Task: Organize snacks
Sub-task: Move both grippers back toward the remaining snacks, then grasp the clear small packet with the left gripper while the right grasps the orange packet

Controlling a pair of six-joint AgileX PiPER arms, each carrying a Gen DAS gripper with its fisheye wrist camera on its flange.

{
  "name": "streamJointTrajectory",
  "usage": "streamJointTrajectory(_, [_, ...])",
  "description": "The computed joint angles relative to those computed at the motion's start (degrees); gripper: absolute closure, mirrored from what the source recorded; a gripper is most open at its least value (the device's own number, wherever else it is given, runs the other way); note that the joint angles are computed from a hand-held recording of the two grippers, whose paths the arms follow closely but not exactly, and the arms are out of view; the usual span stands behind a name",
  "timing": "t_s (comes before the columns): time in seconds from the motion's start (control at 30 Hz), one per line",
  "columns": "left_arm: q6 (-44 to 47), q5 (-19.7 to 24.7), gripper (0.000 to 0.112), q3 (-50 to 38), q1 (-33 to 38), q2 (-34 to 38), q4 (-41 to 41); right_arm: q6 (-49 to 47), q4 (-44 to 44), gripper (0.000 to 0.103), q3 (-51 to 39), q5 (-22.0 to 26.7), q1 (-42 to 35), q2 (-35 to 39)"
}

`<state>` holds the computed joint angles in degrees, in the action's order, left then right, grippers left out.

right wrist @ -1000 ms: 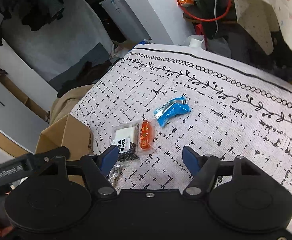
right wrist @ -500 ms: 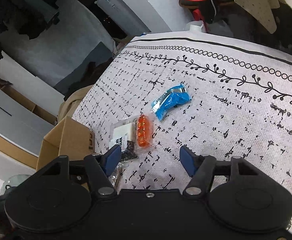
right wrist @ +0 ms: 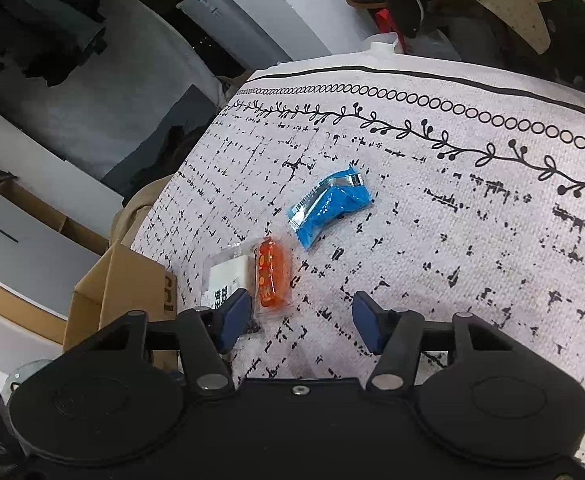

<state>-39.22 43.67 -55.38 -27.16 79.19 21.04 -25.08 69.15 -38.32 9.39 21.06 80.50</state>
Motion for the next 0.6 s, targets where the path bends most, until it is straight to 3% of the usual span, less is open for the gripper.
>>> streamJointTrajectory(0.17, [-2.77, -0.67, 0.067, 0.29, -0.79, 2.37, 1.52, -1.13, 0.53, 0.047, -1.52, -0.66, 1.0, 2.08])
streamJointTrajectory(0.3, [-4.96, -0.54, 0.086, 0.32, -0.68, 3.71, 1.36, -4.38, 3.4, 0.048, -2.97, -0.91, 1.52, 3.86])
streamJointTrajectory(0.6, [-6.91, 0.13, 0.09, -0.54, -0.18, 1.36, 1.4, 3.9, -5.56, 0.055, -6.03, -2.53, 3.85, 6.99])
